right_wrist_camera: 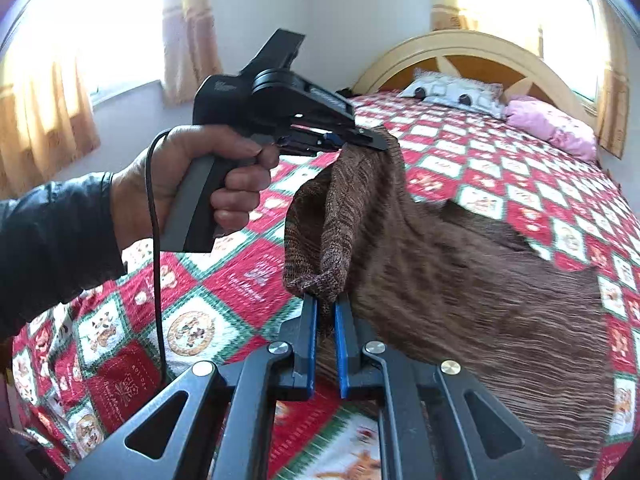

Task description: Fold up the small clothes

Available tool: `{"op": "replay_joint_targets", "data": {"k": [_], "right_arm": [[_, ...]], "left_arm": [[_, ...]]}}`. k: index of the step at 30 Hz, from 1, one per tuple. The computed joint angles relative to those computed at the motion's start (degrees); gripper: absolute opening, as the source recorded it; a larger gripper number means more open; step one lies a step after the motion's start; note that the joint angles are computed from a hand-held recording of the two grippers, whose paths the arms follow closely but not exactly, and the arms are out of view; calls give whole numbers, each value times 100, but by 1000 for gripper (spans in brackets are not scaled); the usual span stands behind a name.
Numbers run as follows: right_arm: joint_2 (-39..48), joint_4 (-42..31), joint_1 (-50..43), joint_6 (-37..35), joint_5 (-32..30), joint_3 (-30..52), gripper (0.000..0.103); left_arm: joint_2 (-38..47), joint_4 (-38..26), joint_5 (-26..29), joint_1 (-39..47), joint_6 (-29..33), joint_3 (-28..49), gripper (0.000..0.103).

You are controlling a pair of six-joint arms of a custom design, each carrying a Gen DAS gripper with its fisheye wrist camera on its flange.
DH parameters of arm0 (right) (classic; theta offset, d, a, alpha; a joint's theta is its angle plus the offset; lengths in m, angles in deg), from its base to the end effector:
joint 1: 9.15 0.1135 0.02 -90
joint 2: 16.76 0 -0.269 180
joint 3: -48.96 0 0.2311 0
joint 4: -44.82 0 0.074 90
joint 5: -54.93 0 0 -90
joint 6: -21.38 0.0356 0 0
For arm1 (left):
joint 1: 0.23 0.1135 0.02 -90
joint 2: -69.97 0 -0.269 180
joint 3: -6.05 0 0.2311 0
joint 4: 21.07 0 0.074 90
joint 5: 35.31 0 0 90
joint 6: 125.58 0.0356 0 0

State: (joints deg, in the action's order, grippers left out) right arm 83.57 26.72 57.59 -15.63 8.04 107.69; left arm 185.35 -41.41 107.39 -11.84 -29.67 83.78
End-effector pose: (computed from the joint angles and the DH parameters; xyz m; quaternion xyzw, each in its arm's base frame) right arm 0.1375 0.2582 0.1384 -0.0121 0.9028 0.0322 0.4287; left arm 0.3557 -0.1020 0.1343 0.2521 0.8327 -0.4384 0.2256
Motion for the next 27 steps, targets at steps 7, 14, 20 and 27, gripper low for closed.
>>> {"op": "replay_joint_targets", "data": {"k": [7, 14, 20, 27], "right_arm": [[-1056, -932, 427, 867, 681, -548, 7], [-1987, -2195, 964, 2341, 1156, -1143, 7], [-2401, -3538, 1716, 4278, 1339, -1487, 6], [-2250, -4595, 2706, 6589, 1076, -1860, 3]], "left_arm": [[-453, 598, -272, -720, -670, -286, 8], [-614, 937, -574, -1558, -1133, -322, 8], [-484, 1034, -899, -2297, -1329, -147, 8], [-151, 1086, -1258, -2968, -1450, 59, 8]]}}
